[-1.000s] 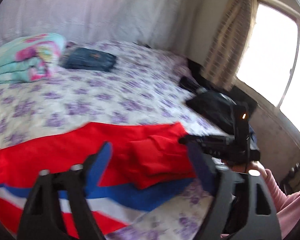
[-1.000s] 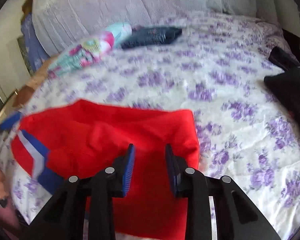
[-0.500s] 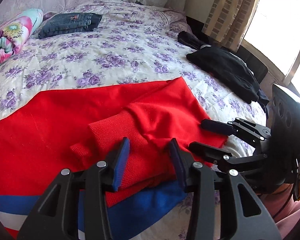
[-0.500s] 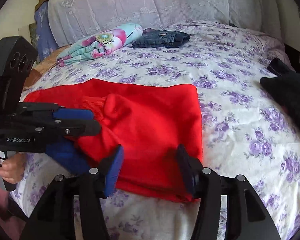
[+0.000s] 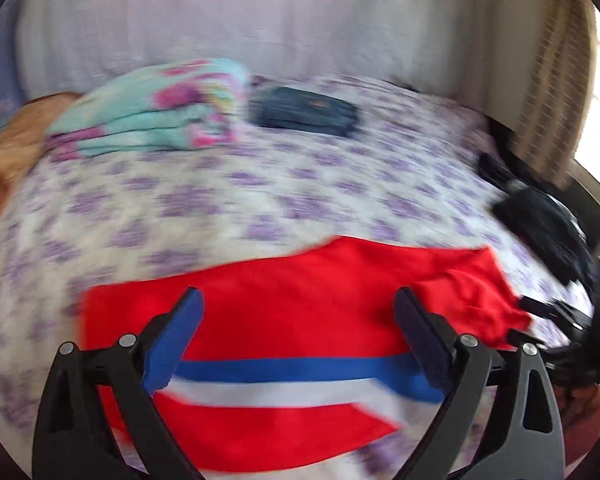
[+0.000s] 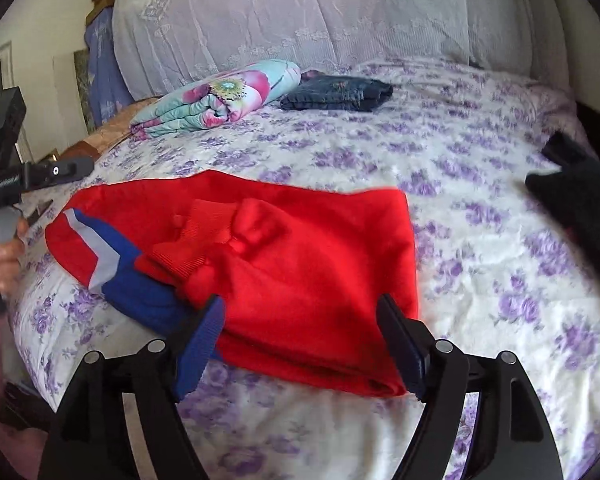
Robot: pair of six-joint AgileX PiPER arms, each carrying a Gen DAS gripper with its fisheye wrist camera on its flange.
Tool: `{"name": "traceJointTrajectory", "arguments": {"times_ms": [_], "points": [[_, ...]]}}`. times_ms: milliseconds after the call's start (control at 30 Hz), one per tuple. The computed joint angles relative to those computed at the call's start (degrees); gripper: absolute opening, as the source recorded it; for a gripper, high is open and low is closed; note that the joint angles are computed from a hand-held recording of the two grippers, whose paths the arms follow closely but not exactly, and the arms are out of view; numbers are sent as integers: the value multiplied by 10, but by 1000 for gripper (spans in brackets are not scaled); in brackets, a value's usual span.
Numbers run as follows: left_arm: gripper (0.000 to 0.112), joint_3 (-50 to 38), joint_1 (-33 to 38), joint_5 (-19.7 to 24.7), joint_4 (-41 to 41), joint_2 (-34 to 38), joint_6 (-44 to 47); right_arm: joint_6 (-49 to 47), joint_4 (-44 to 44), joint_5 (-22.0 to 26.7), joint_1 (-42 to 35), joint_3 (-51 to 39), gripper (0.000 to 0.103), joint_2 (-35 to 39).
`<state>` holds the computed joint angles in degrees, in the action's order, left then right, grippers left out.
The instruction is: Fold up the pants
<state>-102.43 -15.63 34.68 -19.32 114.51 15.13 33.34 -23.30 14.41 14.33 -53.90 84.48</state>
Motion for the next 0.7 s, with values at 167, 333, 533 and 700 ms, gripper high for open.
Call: {"name": "traceJointTrajectory", "arguments": {"times_ms": [167,333,533,700], "points": [[94,46,89,-7,36,-29,-83,-9,-28,-11,106,-88,82,30],[94,83,147,-5,-25,-38,-57,-155,4,98,217,-304,85,183],[94,115,202,16,-91,-44,19,-202,-130,246,314,-542,84,358],[94,116,240,38,-144,-40,80,-282,-162,402,339,-776,77,515]]}}
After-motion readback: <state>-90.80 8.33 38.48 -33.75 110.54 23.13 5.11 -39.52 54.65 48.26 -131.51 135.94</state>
